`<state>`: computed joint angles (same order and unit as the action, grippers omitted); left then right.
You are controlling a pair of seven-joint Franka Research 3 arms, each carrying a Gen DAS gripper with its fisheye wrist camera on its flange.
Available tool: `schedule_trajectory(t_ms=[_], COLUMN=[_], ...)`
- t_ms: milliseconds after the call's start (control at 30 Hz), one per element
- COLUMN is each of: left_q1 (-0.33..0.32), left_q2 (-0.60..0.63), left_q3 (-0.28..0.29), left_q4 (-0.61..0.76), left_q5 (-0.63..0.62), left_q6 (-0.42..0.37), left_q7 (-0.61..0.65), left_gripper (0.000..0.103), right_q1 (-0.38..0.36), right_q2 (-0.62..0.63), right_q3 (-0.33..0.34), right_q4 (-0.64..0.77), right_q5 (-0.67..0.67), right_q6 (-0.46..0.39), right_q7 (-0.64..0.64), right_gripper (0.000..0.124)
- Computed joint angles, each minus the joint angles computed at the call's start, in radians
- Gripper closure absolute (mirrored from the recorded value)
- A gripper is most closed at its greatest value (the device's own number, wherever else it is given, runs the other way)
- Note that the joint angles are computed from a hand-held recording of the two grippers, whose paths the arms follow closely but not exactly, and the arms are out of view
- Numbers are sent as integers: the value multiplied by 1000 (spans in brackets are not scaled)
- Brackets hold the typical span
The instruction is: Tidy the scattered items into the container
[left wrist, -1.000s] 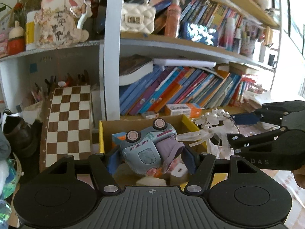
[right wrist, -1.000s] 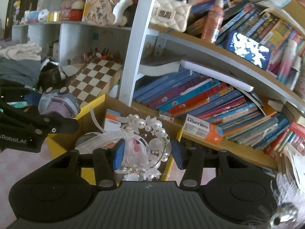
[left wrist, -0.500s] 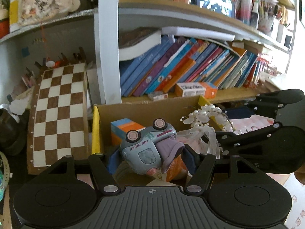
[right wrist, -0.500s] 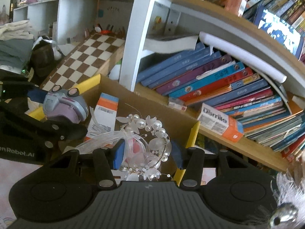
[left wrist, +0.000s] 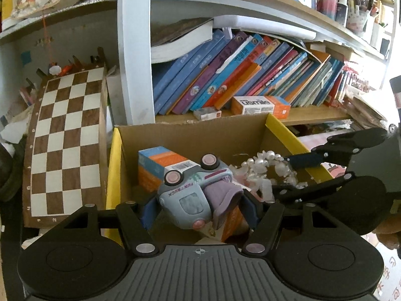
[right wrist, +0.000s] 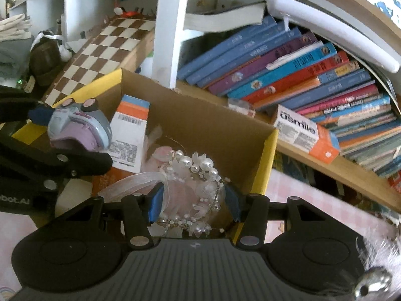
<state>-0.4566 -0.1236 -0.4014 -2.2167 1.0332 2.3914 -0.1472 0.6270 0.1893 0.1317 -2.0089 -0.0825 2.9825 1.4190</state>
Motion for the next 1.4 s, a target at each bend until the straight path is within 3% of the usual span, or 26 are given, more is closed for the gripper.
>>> schedule_trajectory(t_ms=[300, 533, 667, 800, 1000, 1167, 1400], left_q1=[-5, -8, -10, -14, -25, -39, -65], left_q2=[5, 6, 0, -5, -21, -39, -65], left_q3=[0, 1, 0, -8, -22, -43, -70], left_q4=[3, 5, 0, 6, 9, 16, 17], left_q5=[-7, -27, -34, -38, -36, -29, -28], left_q6=[-8, -11, -10, -30, -59, -110, -171], left_q7=[12, 31, 33, 40, 40, 37, 20], left_gripper=[36, 35, 34, 27, 26, 18, 17], right_q1=[-2, 5, 25, 21, 17, 5, -65], right_q2=[30, 23, 10, -9, -58, -114, -205], right_q3=[15, 3, -25, -28, -32, -31, 17], right_q4=[49, 39, 22, 5, -42, -94, -176], right_q5=[7, -3, -65, -83, -142, -232, -407], right_q6=[-76, -62, -32, -18, 12, 36, 74], right_q7=[-68, -50, 0, 28, 88, 182, 375], right_gripper=[72, 65, 51, 49, 48, 47, 44])
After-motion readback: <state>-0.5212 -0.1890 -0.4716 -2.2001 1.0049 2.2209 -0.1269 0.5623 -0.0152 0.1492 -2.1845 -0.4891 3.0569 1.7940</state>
